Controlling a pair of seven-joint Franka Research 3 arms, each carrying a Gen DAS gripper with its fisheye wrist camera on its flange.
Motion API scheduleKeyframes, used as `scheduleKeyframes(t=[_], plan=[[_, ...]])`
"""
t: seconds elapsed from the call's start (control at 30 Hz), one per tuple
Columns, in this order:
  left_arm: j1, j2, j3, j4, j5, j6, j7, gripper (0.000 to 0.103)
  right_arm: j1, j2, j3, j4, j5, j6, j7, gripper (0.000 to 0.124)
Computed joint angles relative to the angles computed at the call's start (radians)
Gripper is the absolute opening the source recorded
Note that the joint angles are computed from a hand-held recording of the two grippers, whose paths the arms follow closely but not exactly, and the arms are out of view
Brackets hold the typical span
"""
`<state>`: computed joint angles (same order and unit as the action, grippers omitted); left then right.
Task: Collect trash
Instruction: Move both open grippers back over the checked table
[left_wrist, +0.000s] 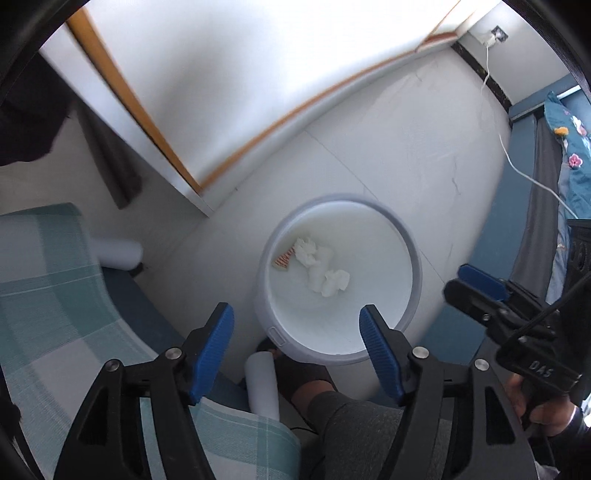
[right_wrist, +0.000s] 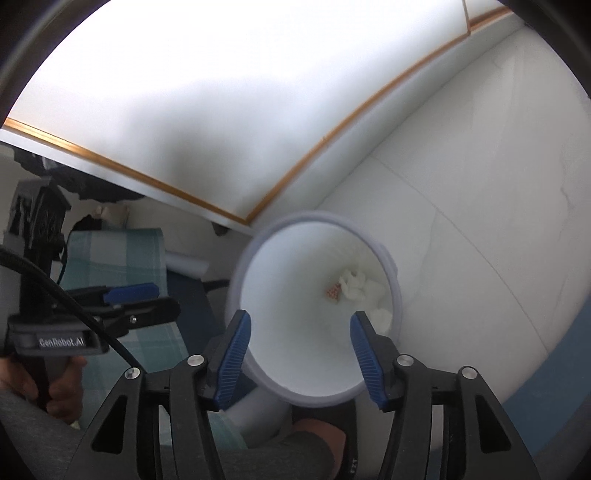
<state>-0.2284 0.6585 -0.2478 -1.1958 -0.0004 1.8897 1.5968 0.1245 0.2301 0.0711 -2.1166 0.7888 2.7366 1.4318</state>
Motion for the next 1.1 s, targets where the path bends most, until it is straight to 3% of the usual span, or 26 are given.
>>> scheduleKeyframes(t=[0.2,0.3,0.43,0.67,0.77,0.83,1.1], plan=[[0.026,-0.164,0.014,-0.166,0.025,0.163,-0.027,0.069,0.024,-0.104,-0.010,-0.031,-0.045,0.064,-0.002,0.069],[0.050,-0.252,0.010,-0.259,-0.002,0.260,-0.040,0.069,0.036,-0.165,-0.004,-0.046,-0.001,0.124,-0.063,0.075],[0.069,-0.385,0.018,-0.396,-0.019,0.402,-0.078,0.069,0.071,-0.239,-0.013,-0.062,-0.086,0.211,-0.034,0.078],[0.077,-0.590,0.061,-0.601,0.081,0.616,-0.229,0.069,0.138,-0.338,-0.021,-0.056,-0.161,0.281,-0.034,0.081],[0.097,-0.675,0.080,-0.681,0.120,0.695,-0.287,0.076,0.160,-0.361,-0.004,-0.045,-0.207,0.304,-0.015,0.081],[0.107,-0.713,0.085,-0.712,0.153,0.724,-0.333,0.082,0.200,-0.380,-0.014,-0.045,-0.175,0.324,-0.054,0.082],[0.194,-0.885,0.127,-0.881,0.246,0.825,-0.466,0.086,0.271,-0.368,0.031,-0.007,-0.253,0.402,-0.026,0.083]])
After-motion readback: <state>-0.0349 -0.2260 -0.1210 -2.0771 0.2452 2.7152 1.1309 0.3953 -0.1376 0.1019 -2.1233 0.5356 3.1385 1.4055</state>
